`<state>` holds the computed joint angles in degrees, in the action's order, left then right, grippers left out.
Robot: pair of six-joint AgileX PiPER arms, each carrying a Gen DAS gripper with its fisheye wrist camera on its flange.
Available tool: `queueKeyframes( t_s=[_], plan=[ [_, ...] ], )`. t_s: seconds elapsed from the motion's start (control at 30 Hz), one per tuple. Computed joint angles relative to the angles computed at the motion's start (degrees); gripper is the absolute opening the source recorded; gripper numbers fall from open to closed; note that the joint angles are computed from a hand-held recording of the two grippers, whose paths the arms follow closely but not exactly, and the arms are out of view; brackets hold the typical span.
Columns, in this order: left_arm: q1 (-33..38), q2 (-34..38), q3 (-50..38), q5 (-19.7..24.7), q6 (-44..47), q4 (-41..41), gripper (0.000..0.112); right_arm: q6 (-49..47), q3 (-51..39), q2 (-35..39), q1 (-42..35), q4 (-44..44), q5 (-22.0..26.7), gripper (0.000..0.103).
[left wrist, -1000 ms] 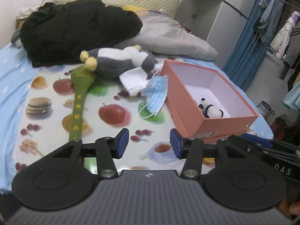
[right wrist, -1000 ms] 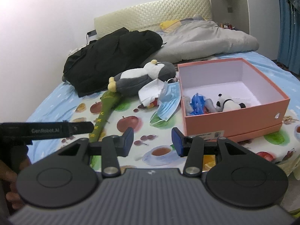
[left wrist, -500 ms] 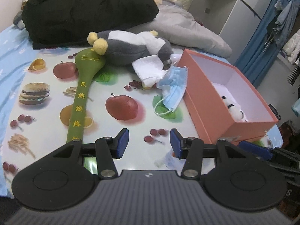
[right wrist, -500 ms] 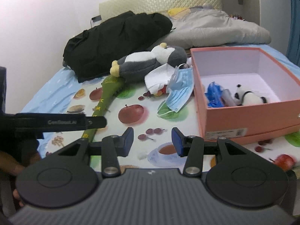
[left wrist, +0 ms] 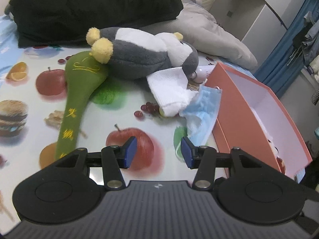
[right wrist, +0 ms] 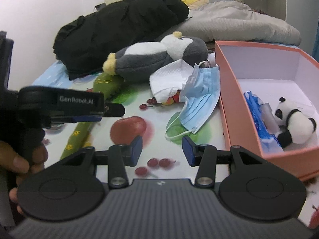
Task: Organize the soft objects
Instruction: 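Grasp the white towel with left while right grasps the blue face mask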
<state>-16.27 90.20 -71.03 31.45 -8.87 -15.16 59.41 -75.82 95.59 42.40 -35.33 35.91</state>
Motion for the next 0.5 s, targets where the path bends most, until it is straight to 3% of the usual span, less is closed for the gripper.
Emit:
queueKeyframes(
  t_s=[0.3, 0.5],
  plan=[
    [2.97, 15.63, -14.22, 1.38, 9.24, -10.3, 0.055, -6.71, -9.19, 10.98, -5.7, 4.01, -2.58, 0.047],
    [3.69, 24.58, -23.86, 3.26, 12.0, -14.63, 0.054, -7.66, -16.83, 18.3, -7.24, 1.72, -0.08, 0.044]
  ],
)
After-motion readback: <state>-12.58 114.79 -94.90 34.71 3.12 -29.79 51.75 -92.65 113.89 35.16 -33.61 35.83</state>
